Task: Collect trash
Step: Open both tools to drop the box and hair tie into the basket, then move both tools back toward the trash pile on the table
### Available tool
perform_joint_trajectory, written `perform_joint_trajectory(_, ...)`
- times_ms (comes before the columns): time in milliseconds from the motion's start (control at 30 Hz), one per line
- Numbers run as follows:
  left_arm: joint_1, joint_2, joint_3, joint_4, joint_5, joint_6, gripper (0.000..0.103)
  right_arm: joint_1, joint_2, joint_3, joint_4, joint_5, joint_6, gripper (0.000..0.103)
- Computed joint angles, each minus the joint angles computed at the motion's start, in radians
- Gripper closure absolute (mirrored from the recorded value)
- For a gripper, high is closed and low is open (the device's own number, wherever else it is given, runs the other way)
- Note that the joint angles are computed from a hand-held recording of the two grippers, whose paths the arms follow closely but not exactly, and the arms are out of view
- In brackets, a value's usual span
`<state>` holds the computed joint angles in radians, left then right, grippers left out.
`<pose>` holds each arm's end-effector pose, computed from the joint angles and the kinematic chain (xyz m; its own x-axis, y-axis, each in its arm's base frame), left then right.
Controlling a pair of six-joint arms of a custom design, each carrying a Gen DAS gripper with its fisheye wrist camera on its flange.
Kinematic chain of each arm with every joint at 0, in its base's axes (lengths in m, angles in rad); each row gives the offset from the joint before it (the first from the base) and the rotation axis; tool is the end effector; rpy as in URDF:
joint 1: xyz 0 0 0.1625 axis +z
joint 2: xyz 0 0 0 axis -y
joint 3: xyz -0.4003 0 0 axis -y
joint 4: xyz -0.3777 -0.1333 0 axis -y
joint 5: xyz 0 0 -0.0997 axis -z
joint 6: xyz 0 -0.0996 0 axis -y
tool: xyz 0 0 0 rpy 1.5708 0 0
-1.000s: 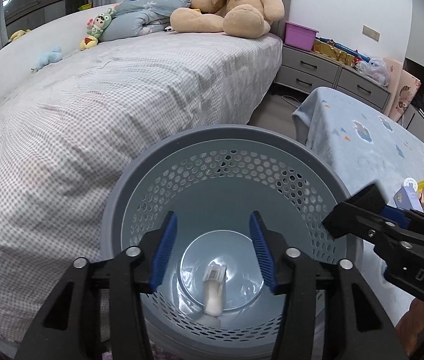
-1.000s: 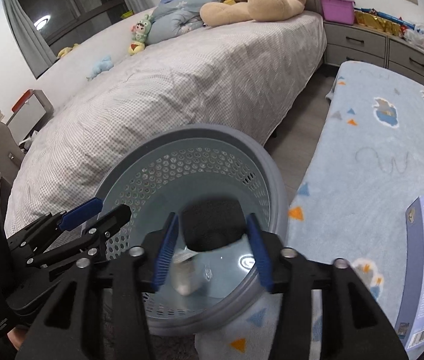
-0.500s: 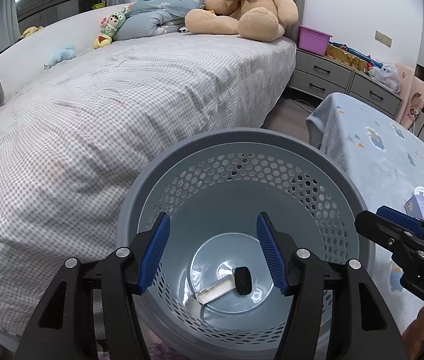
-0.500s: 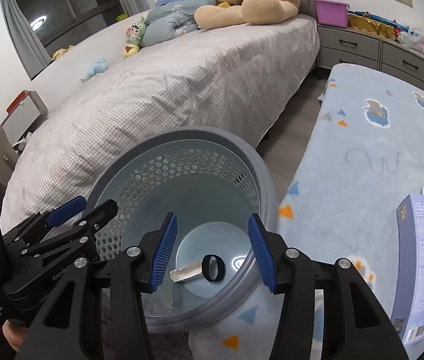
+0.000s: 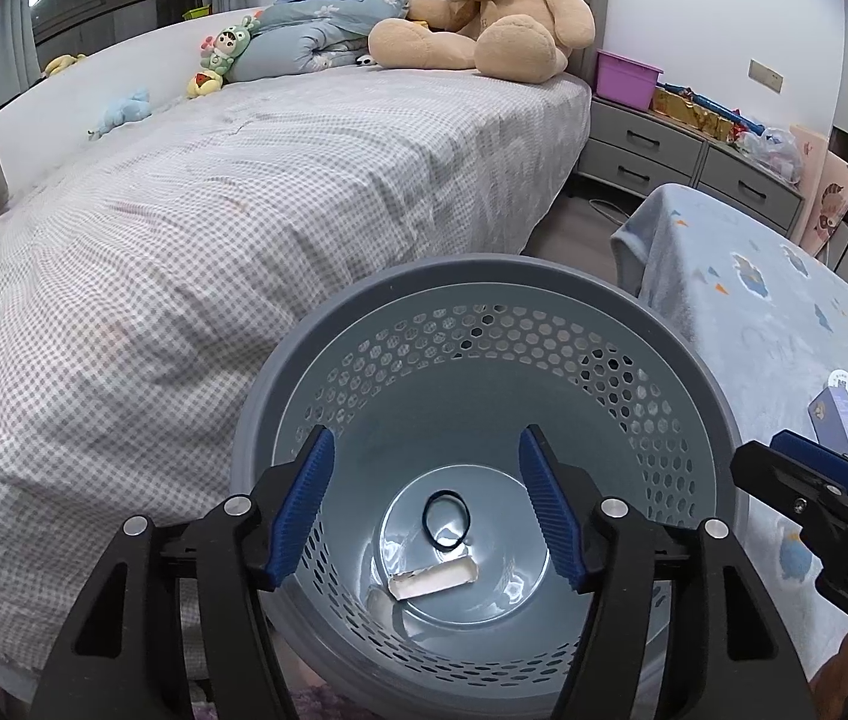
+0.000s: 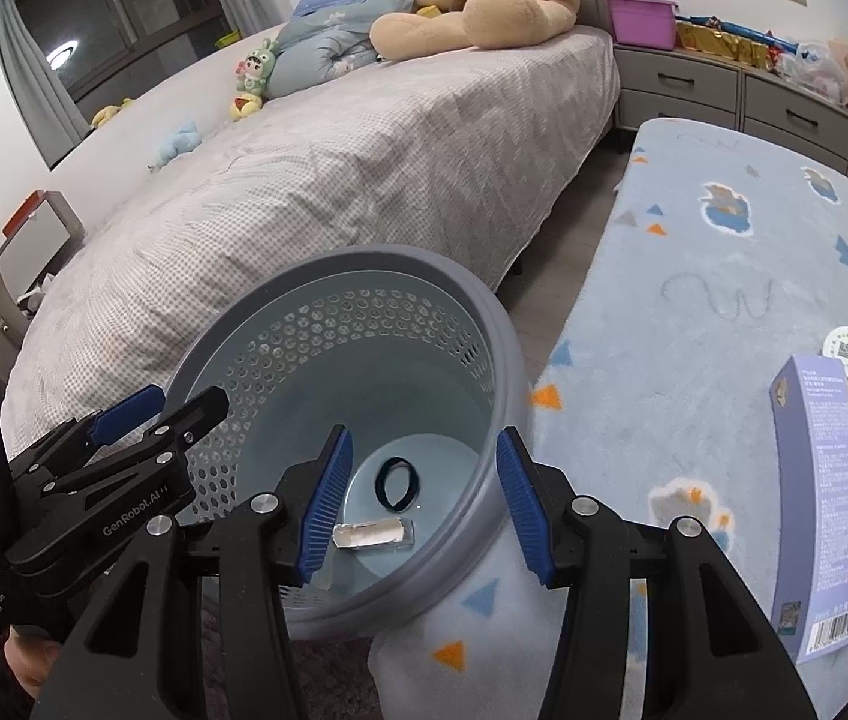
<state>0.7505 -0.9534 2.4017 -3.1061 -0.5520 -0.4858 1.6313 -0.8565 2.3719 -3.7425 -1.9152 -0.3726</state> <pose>-0.1304 -0.4199 0.0707 -0.7043 -0.0227 -0.7095 0.4520 0.7563 -0.4729 0.1248 -0.4125 0.0744 -0.8692 -0.1494 0.4713 -0.3912 0.7907 -0.4709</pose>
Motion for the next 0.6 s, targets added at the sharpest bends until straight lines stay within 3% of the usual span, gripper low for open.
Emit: perform_joint_trajectory(600,-0.069,0.035,0.031,-0.064,-0.01,0.027,0.04,-0.067,-0.124,0.2,-0.162,-0.026,0.0,0.05)
